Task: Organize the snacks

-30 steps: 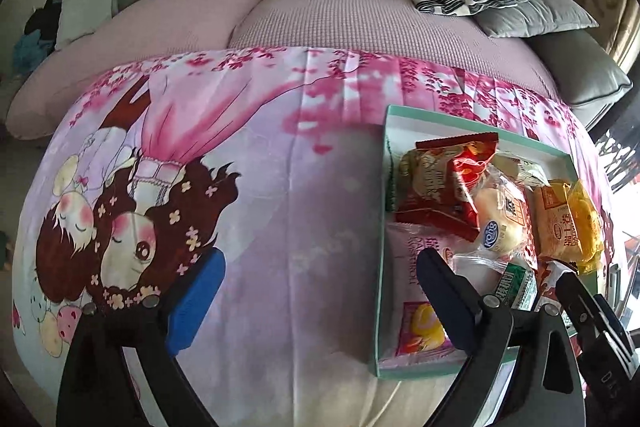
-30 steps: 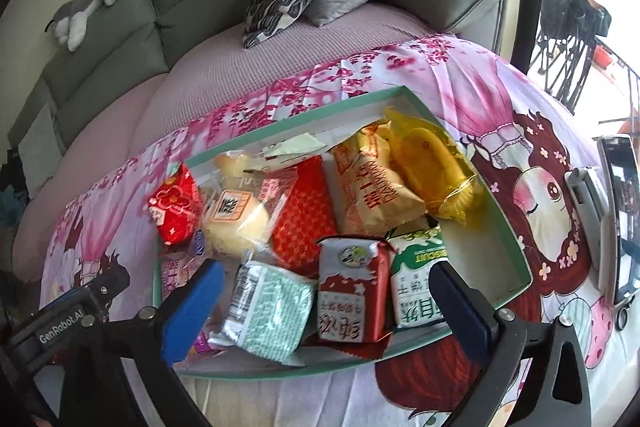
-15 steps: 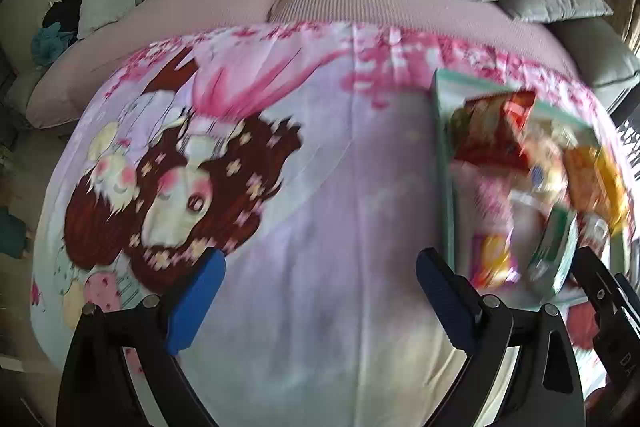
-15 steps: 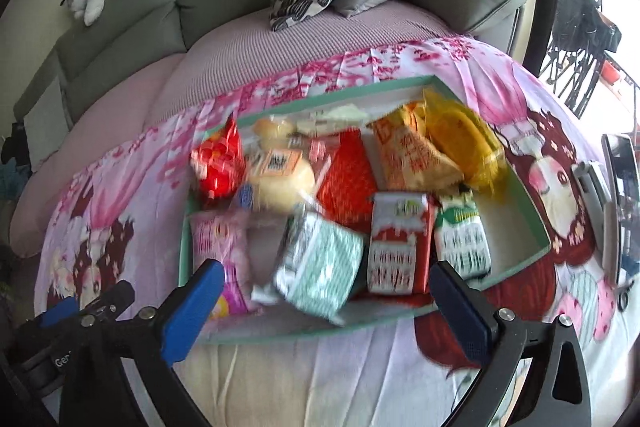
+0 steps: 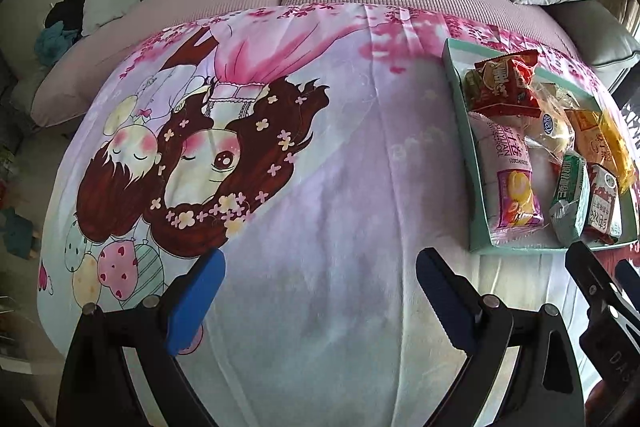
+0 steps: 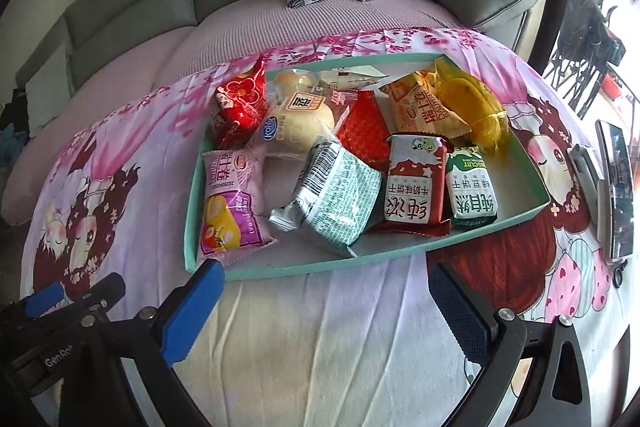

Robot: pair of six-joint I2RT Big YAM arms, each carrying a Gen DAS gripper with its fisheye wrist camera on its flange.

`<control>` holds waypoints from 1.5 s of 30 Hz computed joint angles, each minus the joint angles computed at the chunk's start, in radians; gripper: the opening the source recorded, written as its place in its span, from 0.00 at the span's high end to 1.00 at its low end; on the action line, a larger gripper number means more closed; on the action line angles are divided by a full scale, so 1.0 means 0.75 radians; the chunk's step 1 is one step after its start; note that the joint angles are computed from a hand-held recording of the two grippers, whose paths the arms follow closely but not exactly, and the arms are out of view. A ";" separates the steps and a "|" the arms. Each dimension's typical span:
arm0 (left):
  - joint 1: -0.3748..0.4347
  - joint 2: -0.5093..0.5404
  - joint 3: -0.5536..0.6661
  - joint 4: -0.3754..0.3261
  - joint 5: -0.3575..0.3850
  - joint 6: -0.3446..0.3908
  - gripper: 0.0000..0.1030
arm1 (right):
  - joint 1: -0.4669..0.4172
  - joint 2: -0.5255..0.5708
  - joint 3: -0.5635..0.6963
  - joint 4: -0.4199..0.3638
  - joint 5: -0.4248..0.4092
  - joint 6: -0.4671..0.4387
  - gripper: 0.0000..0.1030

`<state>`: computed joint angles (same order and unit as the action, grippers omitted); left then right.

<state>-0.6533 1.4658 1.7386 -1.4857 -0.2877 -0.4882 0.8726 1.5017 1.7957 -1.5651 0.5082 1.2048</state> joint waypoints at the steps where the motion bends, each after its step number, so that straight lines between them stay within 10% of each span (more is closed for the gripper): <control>1: 0.002 0.001 0.001 -0.001 0.005 0.000 0.06 | 0.000 0.002 0.001 -0.003 -0.001 0.001 0.00; 45: 0.019 0.046 0.029 -0.034 0.069 0.029 0.06 | -0.021 -0.013 -0.041 0.028 -0.057 -0.007 0.00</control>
<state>-0.6388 1.5005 1.7605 -1.5109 -0.2358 -0.4666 0.8565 1.4922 1.7649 -1.5442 0.4652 1.1998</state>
